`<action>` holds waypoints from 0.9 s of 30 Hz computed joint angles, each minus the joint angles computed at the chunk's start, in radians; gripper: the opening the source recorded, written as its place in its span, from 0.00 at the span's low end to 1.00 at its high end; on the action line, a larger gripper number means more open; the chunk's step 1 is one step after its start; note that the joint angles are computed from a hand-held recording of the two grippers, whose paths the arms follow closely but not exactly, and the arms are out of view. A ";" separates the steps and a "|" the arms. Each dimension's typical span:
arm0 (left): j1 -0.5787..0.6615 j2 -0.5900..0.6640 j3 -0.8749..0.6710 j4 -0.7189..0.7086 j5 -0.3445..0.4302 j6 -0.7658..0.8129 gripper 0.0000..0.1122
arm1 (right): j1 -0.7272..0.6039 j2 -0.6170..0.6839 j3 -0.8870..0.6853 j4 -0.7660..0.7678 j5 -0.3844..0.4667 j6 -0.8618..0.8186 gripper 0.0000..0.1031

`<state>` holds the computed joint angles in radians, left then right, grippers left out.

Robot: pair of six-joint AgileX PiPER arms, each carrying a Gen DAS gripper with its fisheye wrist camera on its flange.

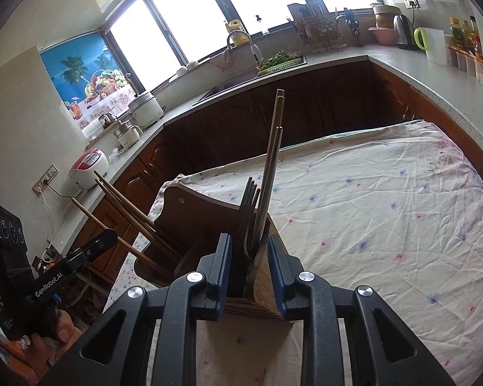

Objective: Organize utensils
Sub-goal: 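Open both tools to drop the chopstick and fork into the holder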

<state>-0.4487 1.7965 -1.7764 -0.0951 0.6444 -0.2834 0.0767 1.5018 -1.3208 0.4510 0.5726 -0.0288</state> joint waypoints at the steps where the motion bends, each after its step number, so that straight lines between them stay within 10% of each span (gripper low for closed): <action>1: 0.002 0.000 0.000 -0.006 0.001 0.004 0.07 | 0.000 0.001 -0.001 -0.001 0.000 0.001 0.25; 17: -0.002 -0.051 0.068 0.043 -0.009 -0.089 0.75 | -0.028 -0.037 0.051 0.052 -0.023 -0.034 0.45; 27: -0.015 -0.109 0.134 0.136 -0.004 -0.184 0.86 | -0.035 -0.087 0.101 0.127 -0.054 -0.103 0.76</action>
